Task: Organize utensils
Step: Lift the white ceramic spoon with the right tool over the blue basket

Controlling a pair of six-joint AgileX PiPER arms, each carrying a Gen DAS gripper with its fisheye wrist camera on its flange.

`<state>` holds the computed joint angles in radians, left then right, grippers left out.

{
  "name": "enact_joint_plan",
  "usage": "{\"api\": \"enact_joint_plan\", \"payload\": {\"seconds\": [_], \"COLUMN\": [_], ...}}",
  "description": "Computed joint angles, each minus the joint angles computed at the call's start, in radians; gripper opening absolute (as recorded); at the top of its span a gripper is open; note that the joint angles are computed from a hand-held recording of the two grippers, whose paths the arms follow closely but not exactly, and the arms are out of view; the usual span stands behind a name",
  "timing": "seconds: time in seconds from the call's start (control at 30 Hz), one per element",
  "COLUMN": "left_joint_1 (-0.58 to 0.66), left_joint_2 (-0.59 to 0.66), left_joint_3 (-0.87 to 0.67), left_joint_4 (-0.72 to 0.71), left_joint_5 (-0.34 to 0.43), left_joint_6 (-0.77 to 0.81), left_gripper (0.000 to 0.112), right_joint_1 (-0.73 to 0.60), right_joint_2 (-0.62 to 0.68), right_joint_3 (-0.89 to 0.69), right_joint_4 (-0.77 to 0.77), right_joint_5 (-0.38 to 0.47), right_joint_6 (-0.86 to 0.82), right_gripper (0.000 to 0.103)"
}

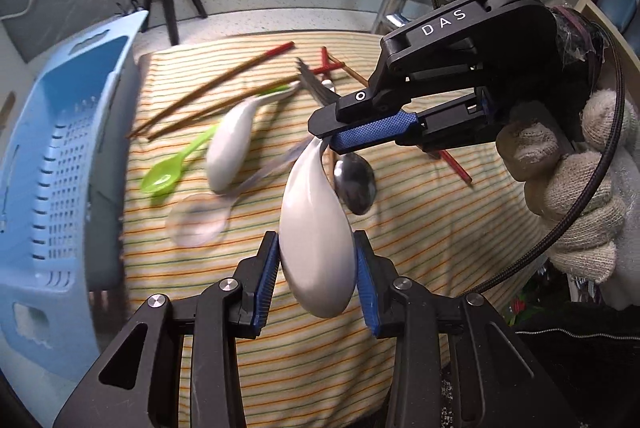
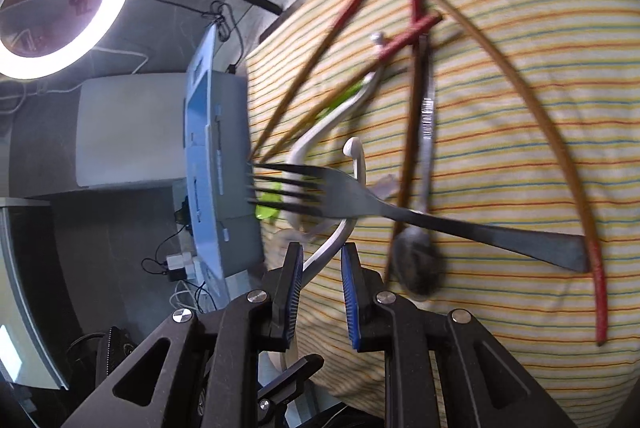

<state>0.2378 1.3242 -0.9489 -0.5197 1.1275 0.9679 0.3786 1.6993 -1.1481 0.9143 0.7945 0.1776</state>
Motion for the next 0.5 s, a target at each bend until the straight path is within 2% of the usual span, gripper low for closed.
{"api": "enact_joint_plan", "payload": {"seconds": [0.3,0.5], "left_joint_1": [0.149,0.222], "left_joint_2": [0.000,0.060], "left_joint_3": [-0.058,-0.148], "left_joint_4": [-0.032,-0.062], "left_joint_5": [0.055,0.067], "left_joint_6": [0.060,0.097], "left_gripper": [0.035,0.035], "right_joint_1": [0.071,0.110], "right_joint_2": [0.112,0.220], "right_joint_3": [-0.221,-0.432], "right_joint_4": [-0.032,-0.085], "right_joint_5": [0.017,0.056], "right_joint_6": [0.066,0.133], "right_gripper": [0.016,0.015]}}
